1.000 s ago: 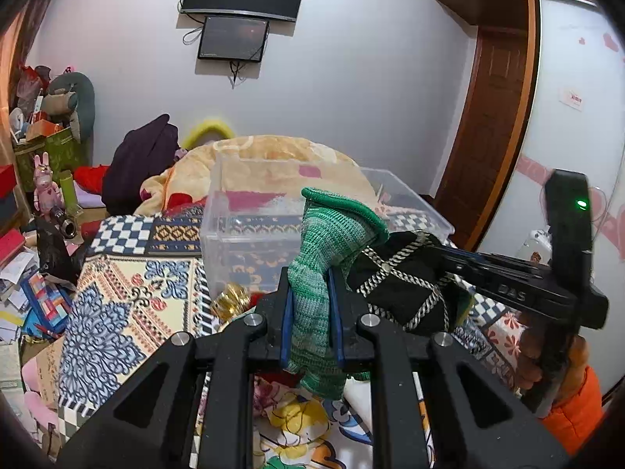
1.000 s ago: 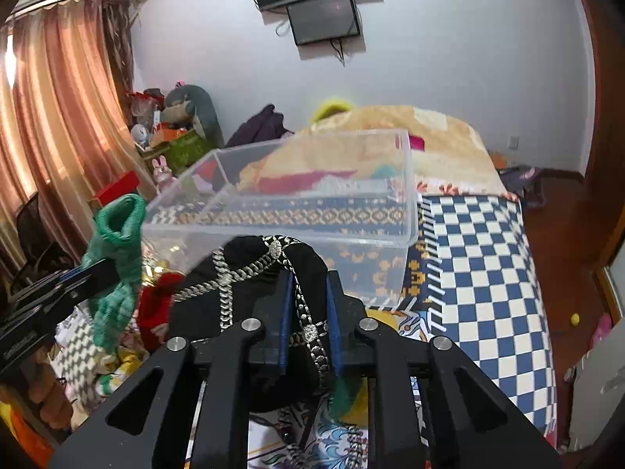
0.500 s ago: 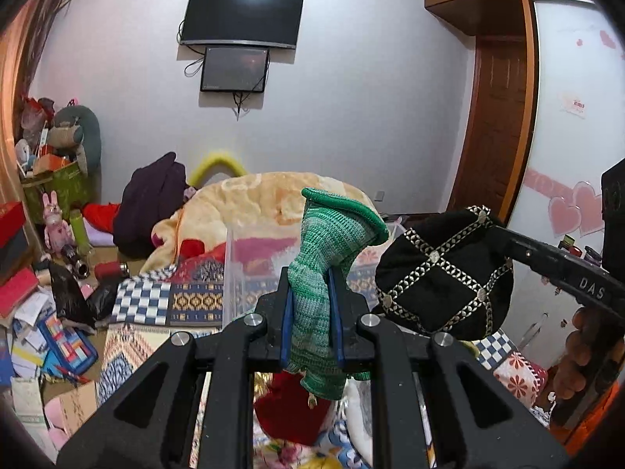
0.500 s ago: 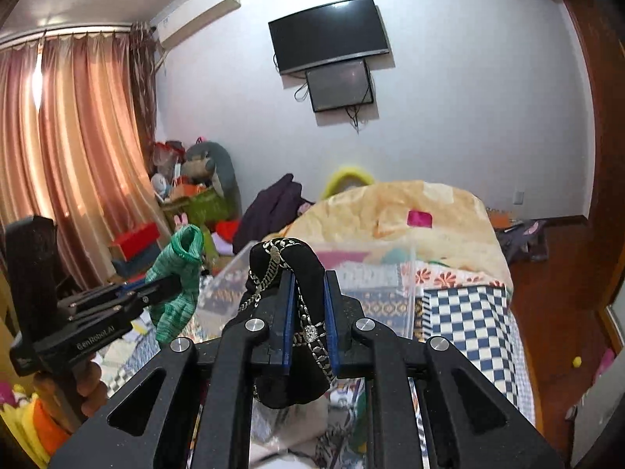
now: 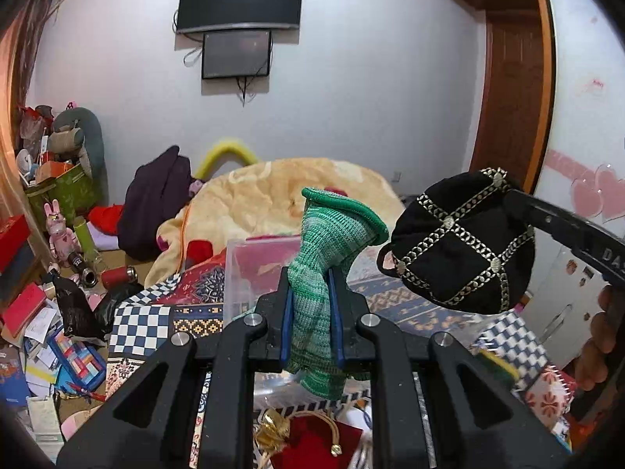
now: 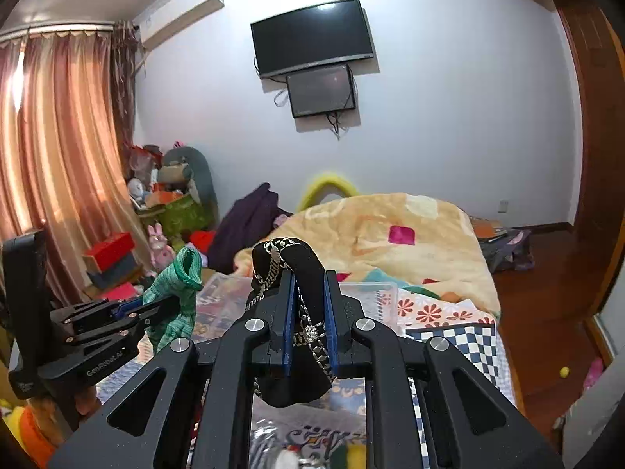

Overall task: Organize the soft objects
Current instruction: 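Lower green glove into clear box with left tool while right tool drops black hat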

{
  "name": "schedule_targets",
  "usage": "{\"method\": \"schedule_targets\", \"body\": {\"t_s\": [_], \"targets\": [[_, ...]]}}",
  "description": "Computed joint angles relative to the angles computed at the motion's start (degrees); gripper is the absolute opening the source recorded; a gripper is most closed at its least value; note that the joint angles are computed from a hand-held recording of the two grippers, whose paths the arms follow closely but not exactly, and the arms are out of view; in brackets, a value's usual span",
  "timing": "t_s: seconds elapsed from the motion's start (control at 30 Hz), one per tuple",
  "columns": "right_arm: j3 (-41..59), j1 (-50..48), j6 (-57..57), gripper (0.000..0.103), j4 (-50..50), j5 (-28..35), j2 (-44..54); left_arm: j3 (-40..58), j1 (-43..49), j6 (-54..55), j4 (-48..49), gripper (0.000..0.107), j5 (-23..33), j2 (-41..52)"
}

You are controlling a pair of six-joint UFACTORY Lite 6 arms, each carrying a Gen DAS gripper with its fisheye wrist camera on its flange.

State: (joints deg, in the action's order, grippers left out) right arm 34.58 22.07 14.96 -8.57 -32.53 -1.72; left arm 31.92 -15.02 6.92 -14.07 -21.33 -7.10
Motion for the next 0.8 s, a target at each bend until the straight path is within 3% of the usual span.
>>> {"method": "schedule_targets", "body": {"t_s": [0.27, 0.5, 0.57, 0.7, 0.8], "targets": [[7.42, 1.65, -3.37, 0.013, 2.91, 2.02, 11.62, 10.92, -0.23, 4.56, -3.36, 0.016, 3.95, 14.74], [11.37, 1.53, -6.38, 0.013, 4.94, 5.01, 16.19, 12.73, -3.05, 15.23, -13.90, 0.016, 3.77, 18.44], [13.66, 1.87, -6.53, 0.014, 4.40, 7.87, 18.00, 12.67, -2.57, 12.53, -11.52, 0.016, 4.43, 18.38], [14.50, 4.07, -17.28, 0.019, 15.05, 9.98, 19.50, 13.07, -1.01, 4.07, -2.86, 0.016, 6.47, 18.43], [13.24, 3.36, -12.69, 0.033, 10.27, 10.56, 17.90, 11.34, -0.65, 0.82, 0.34, 0.022, 6.30, 16.40]]}}
